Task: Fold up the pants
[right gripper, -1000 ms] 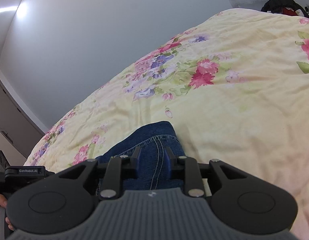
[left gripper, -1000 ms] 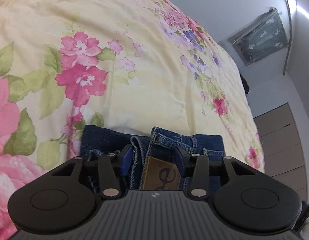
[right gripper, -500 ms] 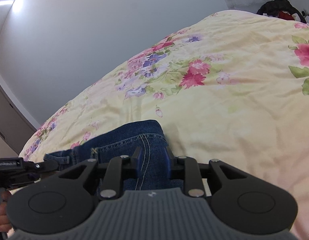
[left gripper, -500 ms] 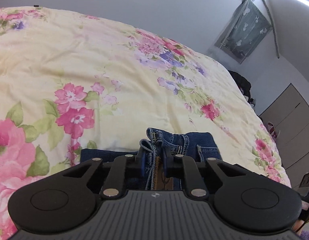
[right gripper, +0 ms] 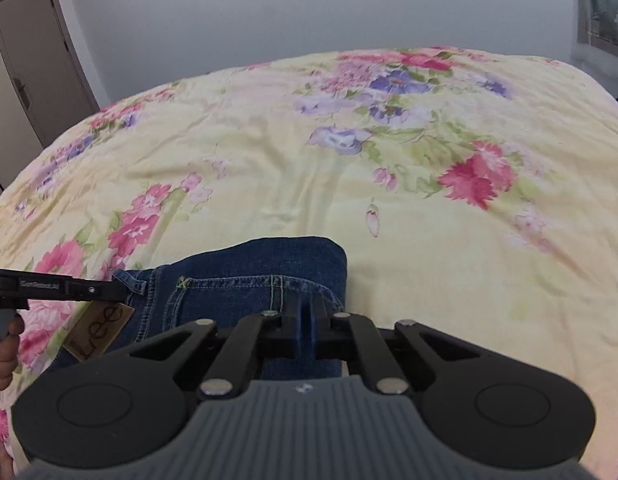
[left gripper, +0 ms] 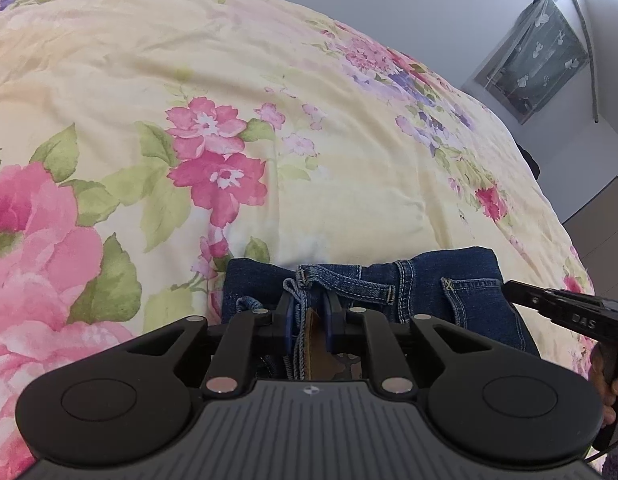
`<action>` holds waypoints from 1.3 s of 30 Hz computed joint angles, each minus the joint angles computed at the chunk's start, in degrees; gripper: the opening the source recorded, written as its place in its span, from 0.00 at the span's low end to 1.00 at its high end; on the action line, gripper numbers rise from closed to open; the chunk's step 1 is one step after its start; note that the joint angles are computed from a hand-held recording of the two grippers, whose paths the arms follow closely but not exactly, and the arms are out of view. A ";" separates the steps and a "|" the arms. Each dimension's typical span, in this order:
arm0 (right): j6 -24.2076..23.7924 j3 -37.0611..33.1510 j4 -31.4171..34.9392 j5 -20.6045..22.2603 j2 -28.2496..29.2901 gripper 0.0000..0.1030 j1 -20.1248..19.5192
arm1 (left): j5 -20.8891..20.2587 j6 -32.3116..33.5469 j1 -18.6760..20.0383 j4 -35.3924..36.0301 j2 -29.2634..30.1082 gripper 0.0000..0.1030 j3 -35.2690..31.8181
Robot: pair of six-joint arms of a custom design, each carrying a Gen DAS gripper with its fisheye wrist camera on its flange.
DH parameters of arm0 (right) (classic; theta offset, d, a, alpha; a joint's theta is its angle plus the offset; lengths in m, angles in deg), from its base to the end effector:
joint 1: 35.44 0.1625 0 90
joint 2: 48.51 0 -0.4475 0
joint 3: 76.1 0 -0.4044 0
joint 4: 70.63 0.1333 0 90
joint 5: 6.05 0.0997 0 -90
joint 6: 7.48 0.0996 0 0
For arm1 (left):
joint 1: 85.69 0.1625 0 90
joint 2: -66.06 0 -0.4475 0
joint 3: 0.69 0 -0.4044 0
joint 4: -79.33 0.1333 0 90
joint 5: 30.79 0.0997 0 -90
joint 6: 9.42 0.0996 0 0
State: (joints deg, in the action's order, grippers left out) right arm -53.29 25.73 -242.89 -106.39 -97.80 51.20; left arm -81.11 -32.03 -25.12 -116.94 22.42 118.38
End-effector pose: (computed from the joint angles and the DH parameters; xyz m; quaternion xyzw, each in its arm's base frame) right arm 0.0758 -0.6786 0.1450 0.3270 -0.9057 0.1960 0.1855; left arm -0.0990 -0.5762 0.0652 -0.0361 0.9105 -0.3683 0.1843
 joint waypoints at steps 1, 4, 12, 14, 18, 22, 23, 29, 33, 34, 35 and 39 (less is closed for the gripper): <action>-0.61 -1.29 0.57 -1.48 1.41 0.00 0.30 | 0.10 0.32 0.09 -0.33 0.31 0.16 -0.11; 0.56 -4.40 2.63 -4.45 4.49 0.00 0.30 | -0.48 0.45 0.67 -1.56 0.92 0.17 -0.34; -0.82 -3.16 1.25 -8.07 4.02 0.00 1.72 | 1.75 -4.04 -1.37 4.80 -1.76 0.25 0.00; -2.28 -0.54 -0.16 -7.96 1.91 0.00 1.99 | 4.34 -5.58 -3.45 5.99 -2.65 0.23 1.07; -2.90 5.83 -0.56 -5.56 -4.31 0.00 1.16 | 7.09 -8.65 -7.64 10.66 -4.92 0.23 3.84; -1.41 12.49 1.81 -4.29 -11.49 0.00 -0.10 | 7.16 -13.08 -11.52 16.22 -7.22 0.23 6.54; -1.07 13.83 2.21 -4.22 -12.92 0.00 -0.41 | 7.27 -14.43 -12.26 17.88 -7.67 0.23 7.00; -2.09 21.45 0.03 -6.58 -18.46 0.00 -2.01 | 5.62 -21.50 -14.58 28.55 -9.14 0.13 8.60; 0.23 22.34 0.35 -8.77 -18.08 0.00 -2.79 | 5.41 -25.81 -14.18 35.30 -8.08 0.11 7.95; 0.75 21.94 0.86 -9.25 -17.52 0.00 -2.99 | 5.00 -26.03 -13.60 35.62 -7.71 0.12 7.85; 2.16 21.22 2.38 -9.75 -17.14 0.00 -3.06 | 4.59 -26.45 -13.05 35.70 -7.37 0.12 7.70; 4.37 18.96 7.01 -12.09 -15.74 0.00 -2.75 | 4.45 -27.56 -12.18 35.77 -6.53 0.14 7.32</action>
